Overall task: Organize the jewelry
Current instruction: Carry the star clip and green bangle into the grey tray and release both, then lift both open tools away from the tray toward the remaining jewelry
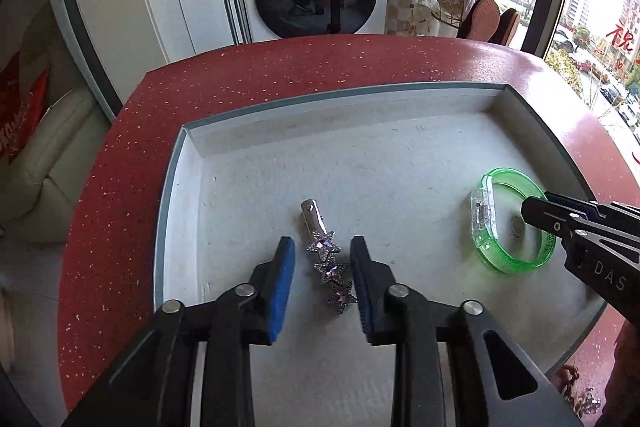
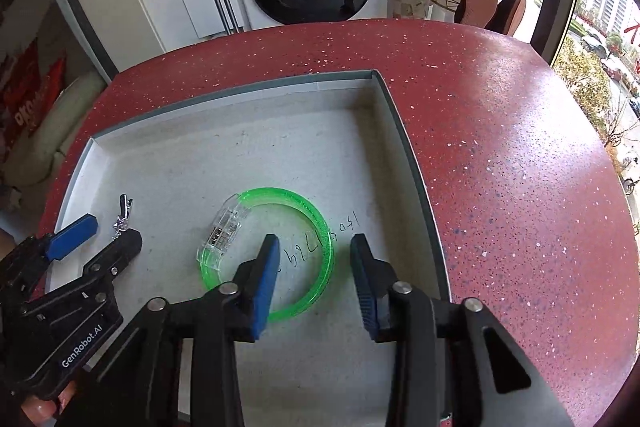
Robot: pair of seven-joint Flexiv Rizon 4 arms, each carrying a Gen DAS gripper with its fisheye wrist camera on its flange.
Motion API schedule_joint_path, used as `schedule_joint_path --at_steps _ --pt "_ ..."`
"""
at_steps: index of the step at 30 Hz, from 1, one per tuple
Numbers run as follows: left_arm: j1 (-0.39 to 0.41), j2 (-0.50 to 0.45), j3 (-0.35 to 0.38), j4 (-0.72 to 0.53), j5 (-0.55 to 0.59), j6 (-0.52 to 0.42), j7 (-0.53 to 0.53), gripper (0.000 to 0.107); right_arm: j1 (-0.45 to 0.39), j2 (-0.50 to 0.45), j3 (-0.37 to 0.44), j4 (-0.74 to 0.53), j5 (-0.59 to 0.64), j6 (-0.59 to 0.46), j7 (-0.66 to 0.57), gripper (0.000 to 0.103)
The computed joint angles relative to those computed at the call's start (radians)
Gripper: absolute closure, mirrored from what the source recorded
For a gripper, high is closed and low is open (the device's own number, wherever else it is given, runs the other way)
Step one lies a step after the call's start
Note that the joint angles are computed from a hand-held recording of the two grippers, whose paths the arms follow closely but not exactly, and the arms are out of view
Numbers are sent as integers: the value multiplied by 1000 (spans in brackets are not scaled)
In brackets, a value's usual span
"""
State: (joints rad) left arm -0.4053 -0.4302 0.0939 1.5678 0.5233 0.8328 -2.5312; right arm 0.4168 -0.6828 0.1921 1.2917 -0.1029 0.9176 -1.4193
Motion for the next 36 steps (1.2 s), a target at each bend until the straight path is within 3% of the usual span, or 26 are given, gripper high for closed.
schedule_joint_path --at_steps 1,15,16,17,18,31,36 --pt "-11 4 10 -1 18 -5 -23 28 -4 4 4 3 6 6 -2 56" --pt "-27 88 -8 37 105 -7 -122 27 -48 121 62 92 125 33 -43 25" --pt "-28 97 -12 41 110 -10 -127 25 -50 131 64 103 131 36 -45 24" --pt "-28 105 -16 46 113 -13 -132 9 -50 143 64 118 135 39 -45 24" --pt "-32 114 -18 51 125 -19 -144 4 -50 153 65 129 138 41 -46 24" --pt "-27 226 -91 131 189 -90 -211 4 -68 277 78 263 203 66 -50 22" --pt "-26 258 -120 154 203 -116 -234 4 -80 323 87 322 234 100 -58 12"
